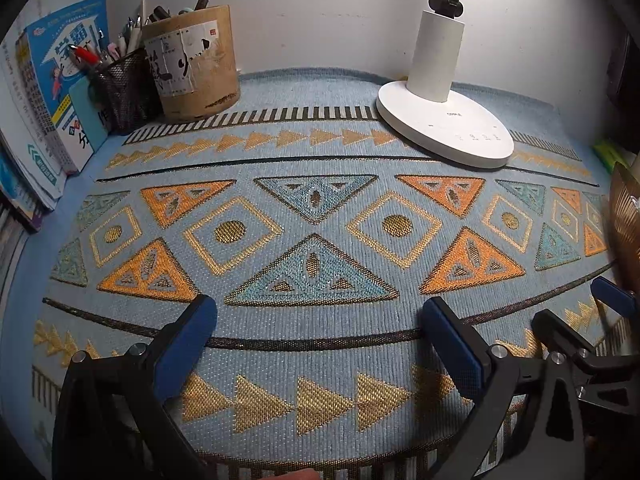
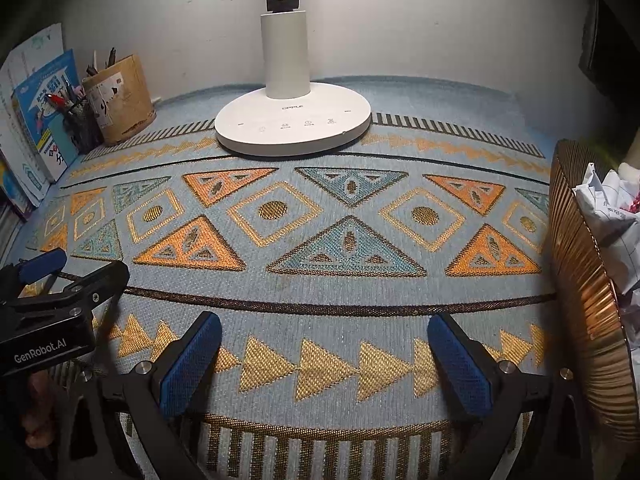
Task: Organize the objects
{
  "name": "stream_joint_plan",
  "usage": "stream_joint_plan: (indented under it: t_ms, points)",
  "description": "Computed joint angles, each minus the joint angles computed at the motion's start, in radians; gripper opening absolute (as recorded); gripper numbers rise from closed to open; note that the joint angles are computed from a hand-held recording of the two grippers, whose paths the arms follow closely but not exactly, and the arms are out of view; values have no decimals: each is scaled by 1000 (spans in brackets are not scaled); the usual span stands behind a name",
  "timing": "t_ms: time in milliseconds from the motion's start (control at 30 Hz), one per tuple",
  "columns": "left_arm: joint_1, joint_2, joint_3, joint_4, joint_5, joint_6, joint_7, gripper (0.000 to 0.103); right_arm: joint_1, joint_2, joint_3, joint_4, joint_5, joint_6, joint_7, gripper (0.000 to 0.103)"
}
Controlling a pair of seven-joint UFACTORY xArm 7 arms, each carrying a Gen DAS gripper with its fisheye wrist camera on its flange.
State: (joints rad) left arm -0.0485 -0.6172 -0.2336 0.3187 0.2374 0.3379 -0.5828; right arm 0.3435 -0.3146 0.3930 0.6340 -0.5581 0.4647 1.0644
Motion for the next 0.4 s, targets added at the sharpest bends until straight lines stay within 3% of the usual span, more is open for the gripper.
stream_joint_plan:
  t_ms: [400]
  points:
    - [0,3,1,3,4,2,-2,103,0,-1,-1,-2,0,-2,0,103]
